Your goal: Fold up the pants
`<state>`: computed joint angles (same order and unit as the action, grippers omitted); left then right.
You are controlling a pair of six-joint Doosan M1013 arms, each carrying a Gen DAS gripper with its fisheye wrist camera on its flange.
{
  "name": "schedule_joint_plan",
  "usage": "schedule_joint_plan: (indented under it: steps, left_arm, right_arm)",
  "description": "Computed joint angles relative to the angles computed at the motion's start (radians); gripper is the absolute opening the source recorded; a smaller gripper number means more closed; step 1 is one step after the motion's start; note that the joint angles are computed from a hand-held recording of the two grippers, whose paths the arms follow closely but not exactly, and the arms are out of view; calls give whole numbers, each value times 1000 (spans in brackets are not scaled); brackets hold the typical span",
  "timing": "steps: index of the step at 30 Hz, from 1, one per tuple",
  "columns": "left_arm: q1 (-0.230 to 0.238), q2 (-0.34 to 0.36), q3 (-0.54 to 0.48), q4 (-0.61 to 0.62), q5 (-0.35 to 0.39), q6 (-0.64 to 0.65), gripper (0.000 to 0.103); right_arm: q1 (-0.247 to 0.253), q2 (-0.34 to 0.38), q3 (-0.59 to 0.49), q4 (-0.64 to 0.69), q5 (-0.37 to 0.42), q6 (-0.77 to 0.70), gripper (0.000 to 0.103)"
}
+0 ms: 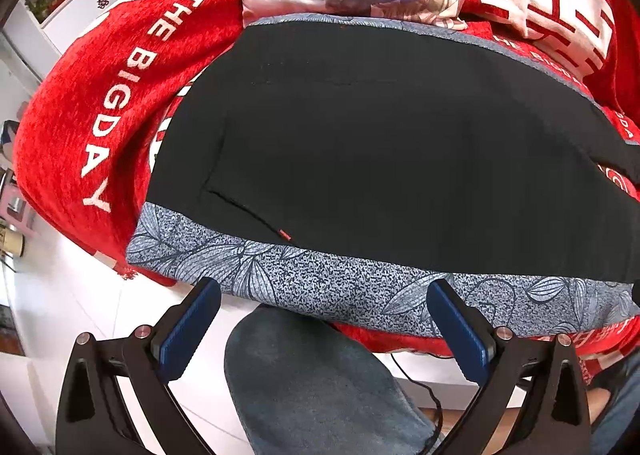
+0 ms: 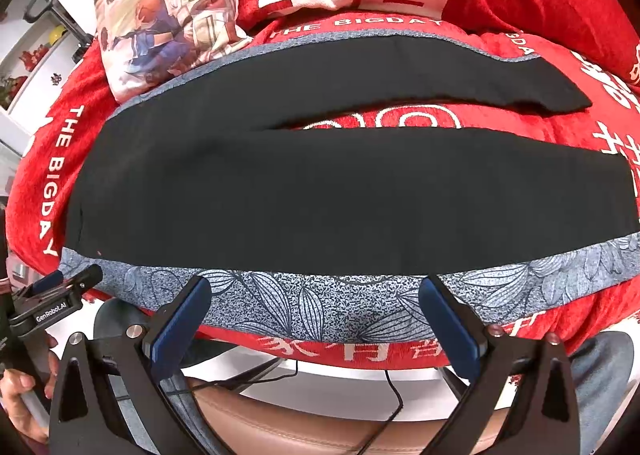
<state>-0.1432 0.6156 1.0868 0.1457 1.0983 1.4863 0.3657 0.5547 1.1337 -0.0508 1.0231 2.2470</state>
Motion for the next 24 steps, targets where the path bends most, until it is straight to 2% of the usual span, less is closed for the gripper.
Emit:
schedule_joint_plan:
  steps: [13,19,24]
  left_arm:
    - [-43,-14,-9,97,12,-42,103]
    - [-61,11,-45,85,36,-44,103]
    - [-80,35,-80,125,75,-71,103]
  right_arm:
    - [-36,-40,68,62,-94,-6,103]
    - [-47,-52,91,15,-100,5,103]
    - [-65,-43,92,71,-112,-48,103]
